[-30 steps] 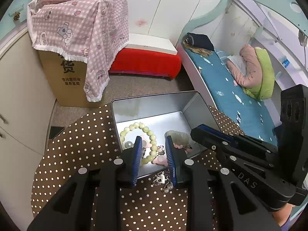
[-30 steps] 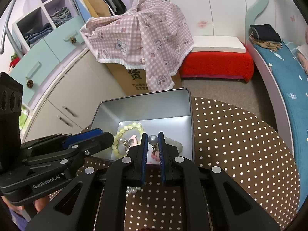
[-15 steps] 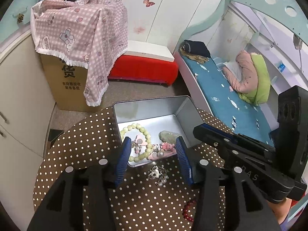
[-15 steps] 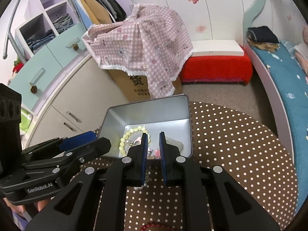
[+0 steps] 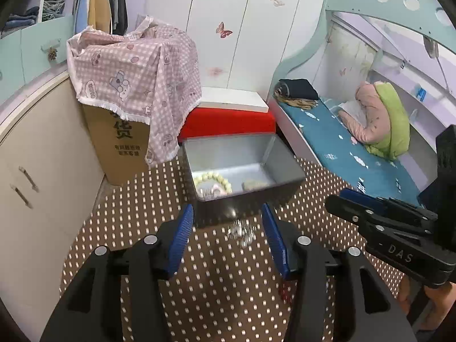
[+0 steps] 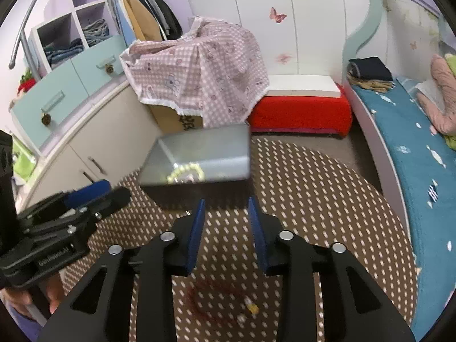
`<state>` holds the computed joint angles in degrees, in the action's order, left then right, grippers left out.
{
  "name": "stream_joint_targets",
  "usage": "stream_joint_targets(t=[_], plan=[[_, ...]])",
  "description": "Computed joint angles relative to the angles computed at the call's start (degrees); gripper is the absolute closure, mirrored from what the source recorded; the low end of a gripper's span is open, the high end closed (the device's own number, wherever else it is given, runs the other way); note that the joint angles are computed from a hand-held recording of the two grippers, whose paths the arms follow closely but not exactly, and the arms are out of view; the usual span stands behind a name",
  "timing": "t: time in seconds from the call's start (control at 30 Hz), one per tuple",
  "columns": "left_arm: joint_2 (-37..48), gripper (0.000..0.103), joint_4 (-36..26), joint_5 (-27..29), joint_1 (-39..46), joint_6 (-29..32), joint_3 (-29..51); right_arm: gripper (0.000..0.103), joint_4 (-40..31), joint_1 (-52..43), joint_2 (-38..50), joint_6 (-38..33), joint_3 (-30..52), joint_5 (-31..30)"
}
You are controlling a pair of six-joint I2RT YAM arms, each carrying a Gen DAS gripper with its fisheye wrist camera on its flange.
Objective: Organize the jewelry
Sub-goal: 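Withdraw both grippers from the box back over the table, then grasp the red bead bracelet with the right gripper while the left gripper grasps the silver heart pendant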
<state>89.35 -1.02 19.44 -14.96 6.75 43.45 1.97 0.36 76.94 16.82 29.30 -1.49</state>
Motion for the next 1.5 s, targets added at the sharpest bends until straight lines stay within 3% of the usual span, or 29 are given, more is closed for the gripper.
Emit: stream_joint_targets(t=[0.3,0.63,0.73,0.77,0.87,1.17,1.5], plan=[[1.5,0.052,1.9,-0.2,0.5,-0.7,-4.8,0.066,6.6,1.4,2.5,0.7,-10.8,1.6],[2.6,0.052,3.8,-0.5,0.0,-1.7,-7.0,0.067,8.6,7.1,9.0,-0.3,-8.8,5.5],[3.7,0.052,3.5,-0.2,0.1,-2.1,-6.1,0.081,8.2,9.4,9.7,-1.1,-8.3,8.9],[4.1,0.051,3.5,-0.1,0.0,-2.2,-5.8,0.091,8.4,8.8,9.6,-1.6,-8.4,7.5],[5.6,0.051,4.0,-0.9,-1.1,-2.4,-5.0,0.093,9.5,8.7,10.4,-2.4,-8.2,9.2],[11.8,0.051,5.6,-5.3,-5.8,-3.9,-0.8,0.095,13.2,-2.9,16.2,-6.5,-3.7,2.9],[18.2,0.053,5.1,-10.7,-9.2,-3.9,5.0,0.095,14.6,-6.4,21.5,-8.0,0.9,-1.1]])
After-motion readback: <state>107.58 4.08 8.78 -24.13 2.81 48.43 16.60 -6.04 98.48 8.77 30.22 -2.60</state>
